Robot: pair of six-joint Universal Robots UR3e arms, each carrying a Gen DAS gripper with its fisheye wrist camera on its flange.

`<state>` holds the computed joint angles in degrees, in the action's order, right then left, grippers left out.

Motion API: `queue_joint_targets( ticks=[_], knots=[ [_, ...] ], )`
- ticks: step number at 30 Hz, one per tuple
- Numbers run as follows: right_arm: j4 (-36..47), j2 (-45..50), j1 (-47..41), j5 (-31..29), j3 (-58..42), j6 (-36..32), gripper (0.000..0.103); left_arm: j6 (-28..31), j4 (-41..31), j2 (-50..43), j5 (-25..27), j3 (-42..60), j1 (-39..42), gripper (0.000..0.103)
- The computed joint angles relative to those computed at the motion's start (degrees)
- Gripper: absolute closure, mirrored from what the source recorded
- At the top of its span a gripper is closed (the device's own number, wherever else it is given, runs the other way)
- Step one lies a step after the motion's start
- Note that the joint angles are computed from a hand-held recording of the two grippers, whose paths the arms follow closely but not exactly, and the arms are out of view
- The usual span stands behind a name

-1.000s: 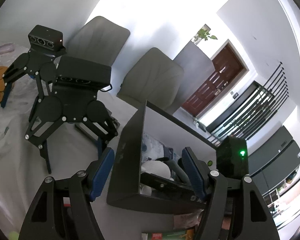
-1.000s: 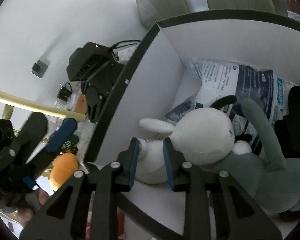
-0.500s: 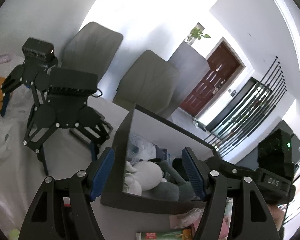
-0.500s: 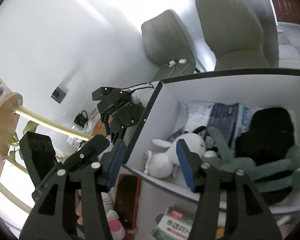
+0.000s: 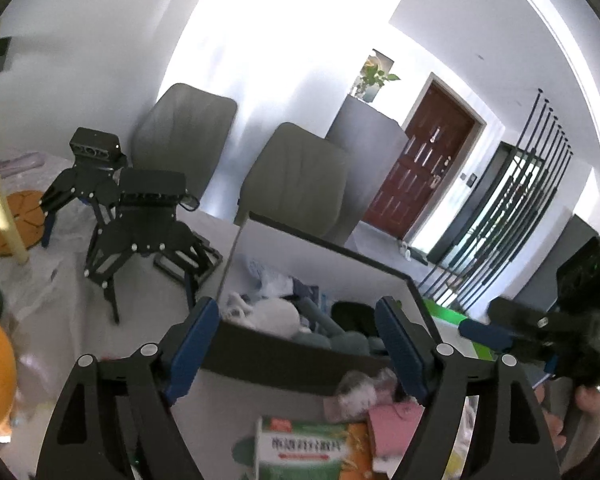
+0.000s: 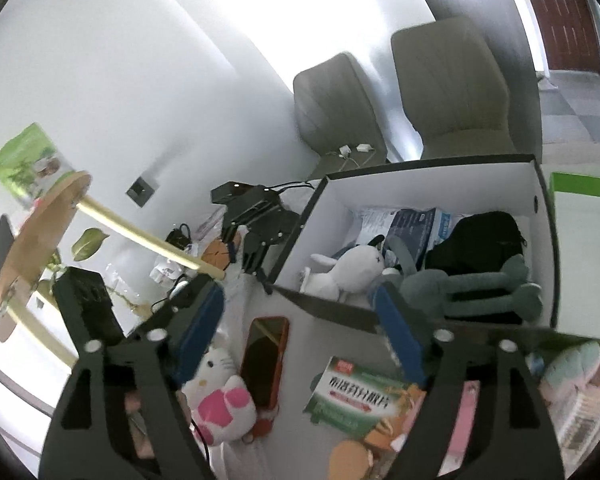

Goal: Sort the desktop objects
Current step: 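Swing both grippers from the box over to the cluttered pile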

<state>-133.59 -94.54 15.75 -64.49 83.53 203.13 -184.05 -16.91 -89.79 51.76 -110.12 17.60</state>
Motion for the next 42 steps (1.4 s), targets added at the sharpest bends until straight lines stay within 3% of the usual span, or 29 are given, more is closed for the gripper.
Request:
queue_joint_targets(
  ticks=[4, 8, 18, 26, 34, 39, 42],
  knots=[
    [0.4, -5.5, 1.8, -1.8, 4.1, 0.3, 0.014, 1.5, -1.0, 7.2, 0.1, -5.4, -0.4, 0.019],
    [1.3, -10.3, 4.7, -6.3, 6.6, 0.6, 0.007, 1.8, -2.3, 15.1, 0.2, -9.8, -0.5, 0.006],
    [3.3, -21.8, 12.3, -18.2, 11.4, 1.5, 0.000, 2.9, -11.8, 32.0, 3.5, -13.8, -3.9, 0.005],
    [5.9, -33.2, 16.4, -23.9, 17.5, 2.6, 0.000, 1.4, -13.5, 40.1, 10.1, -16.6, -13.1, 0.005],
    [8.9, -46.3, 22.3, -32.0, 25.9, 5.6, 0.000, -3.5, -9.1, 40.8, 24.4, -20.2, -30.6, 0.005],
    [5.2, -47.3, 38.3, -48.9, 31.5, 12.3, 0.000, -6.4, -3.0, 38.0, 33.7, -23.5, -42.9, 0.005],
    [3.2, -45.8, 51.0, -60.3, 34.7, 18.6, 0.000, -6.4, 1.6, 35.9, 35.6, -26.8, -48.2, 0.005]
  ],
)
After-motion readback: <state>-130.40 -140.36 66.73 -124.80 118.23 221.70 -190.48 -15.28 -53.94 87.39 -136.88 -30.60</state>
